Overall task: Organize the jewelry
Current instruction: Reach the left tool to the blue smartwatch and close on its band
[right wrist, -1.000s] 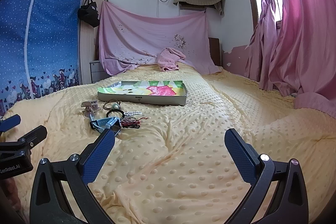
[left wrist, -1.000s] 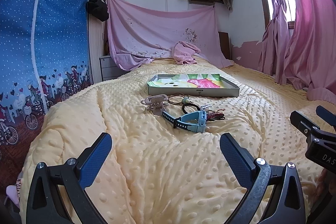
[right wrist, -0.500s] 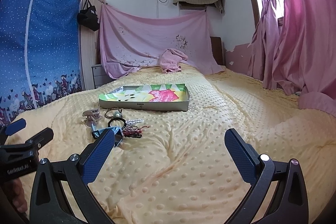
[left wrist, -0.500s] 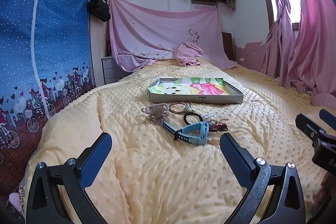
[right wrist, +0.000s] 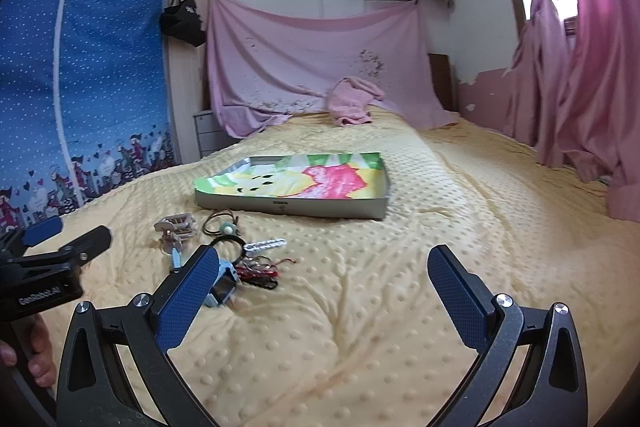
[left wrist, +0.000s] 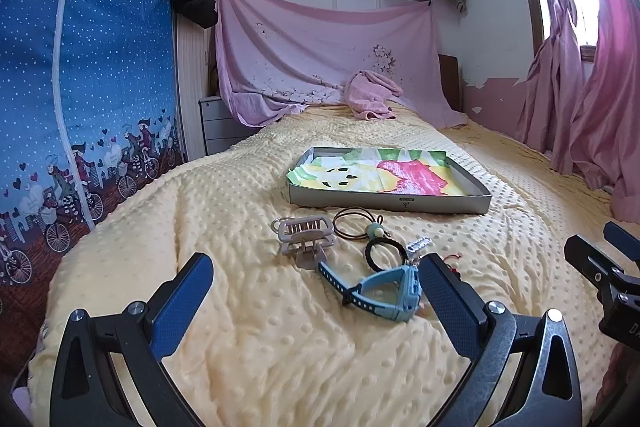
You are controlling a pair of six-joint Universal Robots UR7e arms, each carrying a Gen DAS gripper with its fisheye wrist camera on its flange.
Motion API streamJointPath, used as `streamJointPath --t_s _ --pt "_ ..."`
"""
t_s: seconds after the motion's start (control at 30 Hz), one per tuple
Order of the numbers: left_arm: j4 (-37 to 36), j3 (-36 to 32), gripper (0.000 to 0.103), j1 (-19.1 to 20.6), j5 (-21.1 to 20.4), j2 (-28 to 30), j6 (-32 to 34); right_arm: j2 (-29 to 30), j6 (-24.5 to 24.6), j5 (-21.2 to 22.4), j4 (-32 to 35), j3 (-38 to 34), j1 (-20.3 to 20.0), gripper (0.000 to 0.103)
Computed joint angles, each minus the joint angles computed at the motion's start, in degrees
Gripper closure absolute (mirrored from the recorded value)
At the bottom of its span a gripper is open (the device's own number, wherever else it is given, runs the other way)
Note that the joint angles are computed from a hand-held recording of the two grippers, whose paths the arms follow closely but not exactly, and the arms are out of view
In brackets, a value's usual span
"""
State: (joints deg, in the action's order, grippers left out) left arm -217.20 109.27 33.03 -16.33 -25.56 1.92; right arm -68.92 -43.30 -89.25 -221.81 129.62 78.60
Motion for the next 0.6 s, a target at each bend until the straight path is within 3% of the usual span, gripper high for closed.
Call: streamJointPath --t_s 0.2,0.27,0.33,0.47,0.6 --pt "-1.0 -4.2 0.000 1.9 -1.9 1.8 3.6 1.5 -0.3 0.4 5.5 -3.8 0.4 0.002" --pt "-1.0 -4.9 0.000 2.6 -2.9 2.0 3.9 2.2 -0.6 0.4 6.8 -5.0 0.5 0.011" --pt "-0.2 -5.1 0.000 3.2 -3.9 2.1 3.4 2.7 -1.1 0.0 9.3 -6.4 0.5 0.038" --pt "3.1 -4.9 0.013 4.5 -6.8 1.6 1.7 3.6 -2.1 0.3 16.7 -9.9 0.0 0.041" --pt "7.8 -4.0 0.030 5.7 -10.6 0.7 -0.9 4.3 -3.9 -0.3 24.7 -12.9 -0.4 0.053"
